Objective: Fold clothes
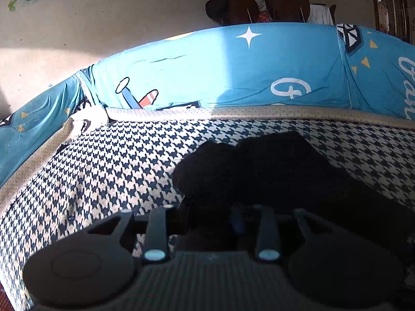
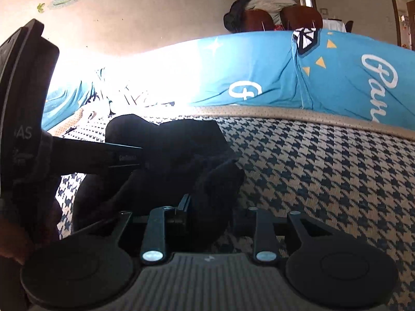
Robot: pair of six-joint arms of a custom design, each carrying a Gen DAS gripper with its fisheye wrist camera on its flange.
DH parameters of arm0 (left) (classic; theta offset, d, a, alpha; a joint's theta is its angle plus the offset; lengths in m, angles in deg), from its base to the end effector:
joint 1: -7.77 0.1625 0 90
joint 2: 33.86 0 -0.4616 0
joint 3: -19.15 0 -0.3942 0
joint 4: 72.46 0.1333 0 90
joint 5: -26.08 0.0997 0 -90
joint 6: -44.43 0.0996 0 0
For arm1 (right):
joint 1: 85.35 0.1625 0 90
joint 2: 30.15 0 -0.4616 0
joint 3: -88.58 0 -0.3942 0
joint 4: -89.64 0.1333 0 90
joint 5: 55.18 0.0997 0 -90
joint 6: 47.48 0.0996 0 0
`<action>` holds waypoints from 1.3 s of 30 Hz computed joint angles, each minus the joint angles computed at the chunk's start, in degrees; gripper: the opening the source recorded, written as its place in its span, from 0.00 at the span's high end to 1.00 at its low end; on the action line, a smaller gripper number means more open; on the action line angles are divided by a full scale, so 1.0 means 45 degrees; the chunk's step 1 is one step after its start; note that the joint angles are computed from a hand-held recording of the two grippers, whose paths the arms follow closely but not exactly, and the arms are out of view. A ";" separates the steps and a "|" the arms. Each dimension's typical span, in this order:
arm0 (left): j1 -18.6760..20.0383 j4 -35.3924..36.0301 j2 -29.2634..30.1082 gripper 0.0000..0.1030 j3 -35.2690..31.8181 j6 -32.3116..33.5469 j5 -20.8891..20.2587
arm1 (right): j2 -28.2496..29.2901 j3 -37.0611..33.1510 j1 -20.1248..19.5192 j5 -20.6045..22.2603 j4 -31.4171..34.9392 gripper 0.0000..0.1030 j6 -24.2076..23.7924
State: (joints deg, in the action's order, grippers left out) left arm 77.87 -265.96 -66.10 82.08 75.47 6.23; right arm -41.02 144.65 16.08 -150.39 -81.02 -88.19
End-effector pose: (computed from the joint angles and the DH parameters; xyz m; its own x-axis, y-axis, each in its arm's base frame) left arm -0.0559 -0.8212 0.2928 -0.4838 -0.4816 -0.7308 0.4085 0.6142 -0.6752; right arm 0.2942 -0.8280 -0.0531 -0.6426 -0.6312 0.4344 -0.7658 0.5101 -0.3915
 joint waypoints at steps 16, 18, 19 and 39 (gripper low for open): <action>0.0468 0.1242 -0.1228 0.28 0.0151 -0.3893 0.1632 | -0.0653 0.0103 0.0095 -0.1392 -0.0451 0.38 0.0713; 0.0513 0.1535 -0.1468 0.28 0.0389 -0.4483 0.1619 | -0.0862 0.0431 0.0026 -0.0669 -0.0831 0.47 0.0584; 0.0526 0.1852 -0.1630 0.28 0.0570 -0.4916 0.1517 | -0.0960 0.0587 -0.0004 -0.0269 -0.0832 0.48 0.0474; 0.0379 0.2168 -0.0237 0.22 -0.0854 -0.2143 -0.1013 | -0.0733 0.0699 -0.0054 0.0029 0.1270 0.50 -0.0930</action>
State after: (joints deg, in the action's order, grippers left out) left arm 79.58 -256.21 -67.17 78.24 65.82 1.67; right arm -44.32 147.79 15.83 -150.25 -75.30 -92.38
